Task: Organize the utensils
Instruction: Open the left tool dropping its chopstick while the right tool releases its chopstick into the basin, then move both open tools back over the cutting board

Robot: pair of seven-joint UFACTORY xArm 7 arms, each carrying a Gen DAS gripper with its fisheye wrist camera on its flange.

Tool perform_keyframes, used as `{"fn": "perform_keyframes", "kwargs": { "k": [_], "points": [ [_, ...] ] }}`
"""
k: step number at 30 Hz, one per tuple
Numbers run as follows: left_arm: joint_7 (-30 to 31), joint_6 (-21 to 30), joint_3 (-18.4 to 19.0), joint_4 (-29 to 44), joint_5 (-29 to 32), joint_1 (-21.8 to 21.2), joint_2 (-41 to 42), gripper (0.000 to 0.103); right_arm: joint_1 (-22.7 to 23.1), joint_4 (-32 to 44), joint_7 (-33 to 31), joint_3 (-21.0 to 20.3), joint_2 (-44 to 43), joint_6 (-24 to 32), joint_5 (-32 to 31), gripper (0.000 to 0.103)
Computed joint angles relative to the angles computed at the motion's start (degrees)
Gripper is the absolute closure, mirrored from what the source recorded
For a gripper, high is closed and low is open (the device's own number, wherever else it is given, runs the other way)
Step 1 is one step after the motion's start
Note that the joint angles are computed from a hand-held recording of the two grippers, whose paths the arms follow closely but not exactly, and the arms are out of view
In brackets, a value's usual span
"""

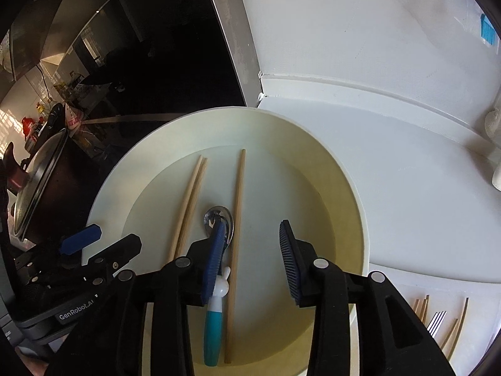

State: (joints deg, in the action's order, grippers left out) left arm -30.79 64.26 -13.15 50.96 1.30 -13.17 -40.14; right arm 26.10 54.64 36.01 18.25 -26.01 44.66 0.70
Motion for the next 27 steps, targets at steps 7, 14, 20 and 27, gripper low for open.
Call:
{"fn": "perform_keyframes", "kwargs": {
  "k": [7, 14, 20, 27],
  "points": [
    [-0.02, 0.52, -0.12, 1.27, 0.94, 0.52, -1.8, 0.01, -0.62, -0.13, 1.34, 1.38, -3.87, 1.39, -1.86, 0.056],
    [1.08, 0.44, 0.66, 1.4, 0.34, 0.67, -3.72, 0.007, -1.12, -1.31, 4.7, 2.92, -8.13, 3.0, -2.02, 0.049],
    [3.41, 0.09, 2.11, 0.16, -3.23, -1.05, -7.5, 0.007, -1.41, -4.88, 10.09, 3.99, -15.05, 4.77, -0.91, 0.048],
    [3.88, 1.46, -1.2, 1.51, -4.2, -1.94, -8.83, 0.007, -1.21, -9.07, 13.13, 4.45, -26.21, 14.11, 0.14, 0.048]
  ]
}}
